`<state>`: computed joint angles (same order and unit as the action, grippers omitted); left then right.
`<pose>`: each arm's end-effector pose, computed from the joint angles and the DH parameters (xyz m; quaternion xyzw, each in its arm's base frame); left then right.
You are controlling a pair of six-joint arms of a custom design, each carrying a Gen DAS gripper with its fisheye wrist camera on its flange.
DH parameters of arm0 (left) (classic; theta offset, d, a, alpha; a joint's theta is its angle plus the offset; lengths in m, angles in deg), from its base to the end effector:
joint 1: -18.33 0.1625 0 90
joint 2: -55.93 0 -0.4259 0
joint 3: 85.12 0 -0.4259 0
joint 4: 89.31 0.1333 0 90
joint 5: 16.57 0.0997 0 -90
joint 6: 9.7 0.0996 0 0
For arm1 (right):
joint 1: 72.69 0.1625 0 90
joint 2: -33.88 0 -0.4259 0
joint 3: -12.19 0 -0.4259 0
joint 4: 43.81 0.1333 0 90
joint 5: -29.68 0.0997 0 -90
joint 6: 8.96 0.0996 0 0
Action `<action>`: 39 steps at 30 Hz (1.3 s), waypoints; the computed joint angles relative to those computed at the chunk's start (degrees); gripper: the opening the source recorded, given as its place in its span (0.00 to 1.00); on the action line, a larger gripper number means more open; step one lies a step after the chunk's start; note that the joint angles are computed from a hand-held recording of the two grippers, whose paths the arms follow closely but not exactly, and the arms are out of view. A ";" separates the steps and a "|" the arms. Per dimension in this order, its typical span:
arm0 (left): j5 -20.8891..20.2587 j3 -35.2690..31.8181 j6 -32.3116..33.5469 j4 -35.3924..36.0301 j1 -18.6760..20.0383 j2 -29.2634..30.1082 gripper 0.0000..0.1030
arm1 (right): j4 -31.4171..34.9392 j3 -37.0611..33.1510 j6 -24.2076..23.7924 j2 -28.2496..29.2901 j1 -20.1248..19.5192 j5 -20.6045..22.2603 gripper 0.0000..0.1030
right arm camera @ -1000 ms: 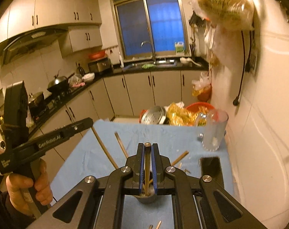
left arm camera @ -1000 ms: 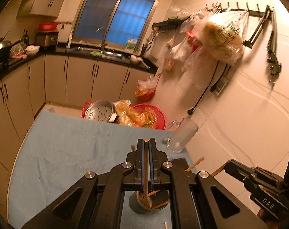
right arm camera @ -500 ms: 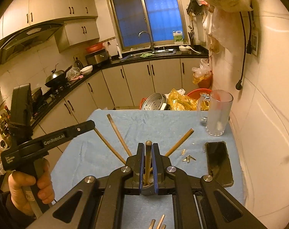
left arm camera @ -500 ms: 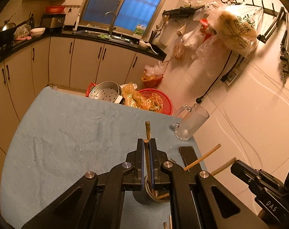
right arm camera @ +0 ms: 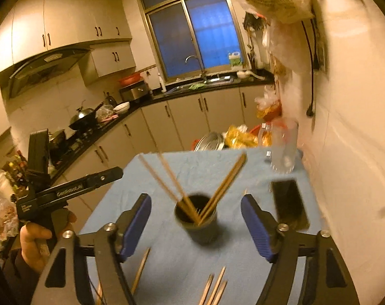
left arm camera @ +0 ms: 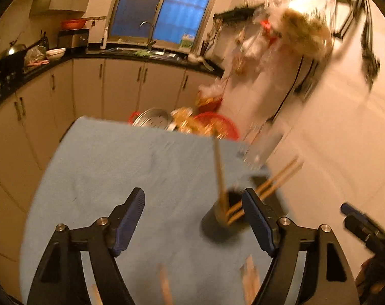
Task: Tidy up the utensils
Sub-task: 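Lower the left tool around a chopstick while the right tool closes on another chopstick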
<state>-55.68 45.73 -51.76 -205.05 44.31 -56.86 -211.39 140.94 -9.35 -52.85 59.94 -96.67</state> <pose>-0.2198 -0.3414 0.3742 0.1434 0.8900 -0.3789 0.2094 0.3719 -0.2944 0.2953 0.2431 -0.8766 0.3777 0.1725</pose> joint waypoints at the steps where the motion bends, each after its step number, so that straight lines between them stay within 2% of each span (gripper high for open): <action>1: -0.54 0.91 -2.74 4.66 -0.82 -2.25 0.77 | 0.16 1.23 0.92 -0.85 -0.15 0.44 0.76; 4: -2.78 3.53 -8.84 12.94 -2.05 -7.67 0.77 | 0.17 6.22 4.78 -3.48 -1.64 2.78 0.76; 7: -4.08 6.51 -16.43 21.58 -3.30 -12.77 0.77 | 1.36 9.43 7.48 -4.73 -3.31 3.09 0.76; 10: -5.83 8.50 -18.14 24.40 -3.56 -15.67 0.77 | 3.36 11.87 9.26 -6.04 -6.43 5.26 0.76; 12: -6.43 9.20 -18.32 24.68 -3.47 -16.38 0.77 | 5.43 12.66 10.07 -6.43 -8.14 4.96 0.75; 15: -6.90 9.38 -17.86 24.04 -2.89 -16.17 0.77 | 7.05 12.98 11.00 -6.83 -11.24 7.24 0.56; 16: -6.95 9.36 -17.42 23.67 -2.69 -16.07 0.77 | 8.02 13.02 11.39 -7.19 -13.25 9.68 0.51; 20: -7.24 9.41 -16.46 22.50 -1.75 -15.95 0.77 | 9.42 12.51 11.27 -6.16 -16.70 13.45 0.42; 22: -7.42 9.37 -15.69 21.29 -0.72 -15.05 0.77 | 9.66 12.10 10.95 -4.97 -17.32 13.92 0.38; 24: -7.94 9.42 -14.68 20.01 0.12 -14.41 0.77 | 9.62 11.27 10.83 -3.22 -17.09 12.68 0.35; 29: -7.96 9.40 -13.78 18.82 1.78 -13.50 0.77 | 11.75 7.86 10.12 1.74 -17.66 9.76 0.22; 39: -7.69 8.80 -12.70 18.09 3.63 -13.00 0.77 | 13.85 4.39 11.45 7.70 -18.08 4.09 0.23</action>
